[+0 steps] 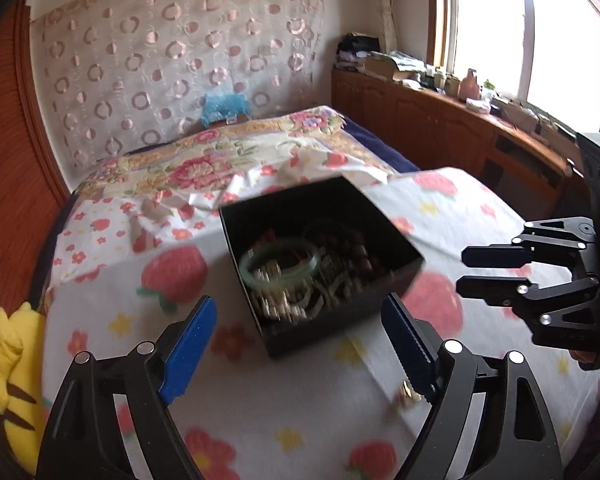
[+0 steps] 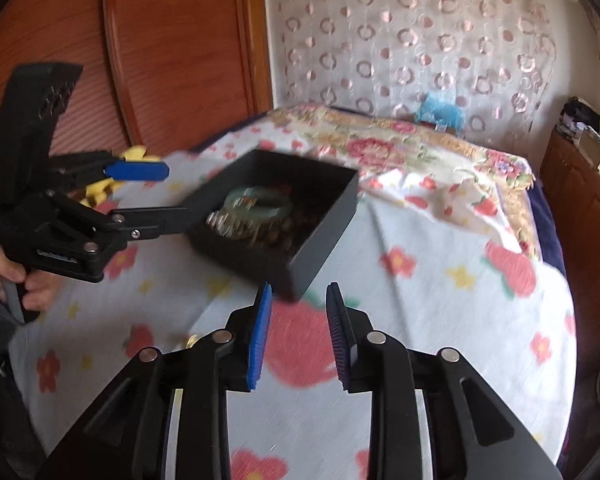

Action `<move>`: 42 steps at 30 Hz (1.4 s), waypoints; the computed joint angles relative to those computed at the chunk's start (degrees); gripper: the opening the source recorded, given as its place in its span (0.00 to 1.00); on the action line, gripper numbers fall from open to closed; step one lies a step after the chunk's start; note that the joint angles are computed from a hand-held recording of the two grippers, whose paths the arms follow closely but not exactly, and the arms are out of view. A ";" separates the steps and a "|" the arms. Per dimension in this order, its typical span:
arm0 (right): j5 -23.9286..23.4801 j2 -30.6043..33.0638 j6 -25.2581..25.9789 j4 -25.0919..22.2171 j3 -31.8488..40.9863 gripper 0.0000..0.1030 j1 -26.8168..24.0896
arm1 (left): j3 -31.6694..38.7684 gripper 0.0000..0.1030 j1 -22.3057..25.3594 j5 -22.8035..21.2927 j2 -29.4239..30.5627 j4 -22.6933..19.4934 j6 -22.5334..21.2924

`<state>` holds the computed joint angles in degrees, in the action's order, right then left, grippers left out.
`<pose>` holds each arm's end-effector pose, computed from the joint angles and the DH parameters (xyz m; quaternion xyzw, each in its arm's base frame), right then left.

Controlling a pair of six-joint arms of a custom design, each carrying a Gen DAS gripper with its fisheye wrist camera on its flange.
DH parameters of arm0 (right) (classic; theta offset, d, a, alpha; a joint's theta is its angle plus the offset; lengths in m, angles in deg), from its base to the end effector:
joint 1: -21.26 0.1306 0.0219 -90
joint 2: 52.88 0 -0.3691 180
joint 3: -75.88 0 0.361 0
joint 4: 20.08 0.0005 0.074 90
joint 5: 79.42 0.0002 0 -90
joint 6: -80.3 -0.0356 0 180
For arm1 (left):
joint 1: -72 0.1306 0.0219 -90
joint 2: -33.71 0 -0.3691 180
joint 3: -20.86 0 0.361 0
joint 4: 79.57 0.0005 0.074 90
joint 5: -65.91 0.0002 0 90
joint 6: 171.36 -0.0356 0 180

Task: Organize jewelry
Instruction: 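Grasp the gold ring with the left tool while the right tool grasps the flower earring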

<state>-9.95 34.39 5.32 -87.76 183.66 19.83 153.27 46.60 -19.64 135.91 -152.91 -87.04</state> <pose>0.4154 0.0016 0.5469 -0.1730 0.9019 0.1128 0.3793 0.4427 -0.2138 0.5980 0.2605 0.8792 -0.1031 0.3854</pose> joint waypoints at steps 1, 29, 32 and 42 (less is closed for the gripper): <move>-0.28 -0.48 0.29 -0.34 -0.93 0.30 0.32 | -1.06 0.79 -0.08 -0.05 -0.64 0.05 0.11; 4.92 -2.67 6.10 -1.05 -6.63 0.15 5.23 | -10.63 0.79 -2.68 -1.99 -4.46 -0.61 -0.73; 4.33 -2.73 5.59 -0.64 -6.47 0.15 4.19 | -10.43 0.79 -2.96 -1.61 -4.19 -0.99 -0.71; 5.21 -2.83 3.28 1.13 -5.78 0.16 0.74 | -9.00 0.79 -5.24 -1.07 -2.77 -3.42 -3.18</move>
<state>-4.74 31.56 8.60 -86.63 177.88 20.57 144.26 41.37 -20.71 133.15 -156.33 -90.22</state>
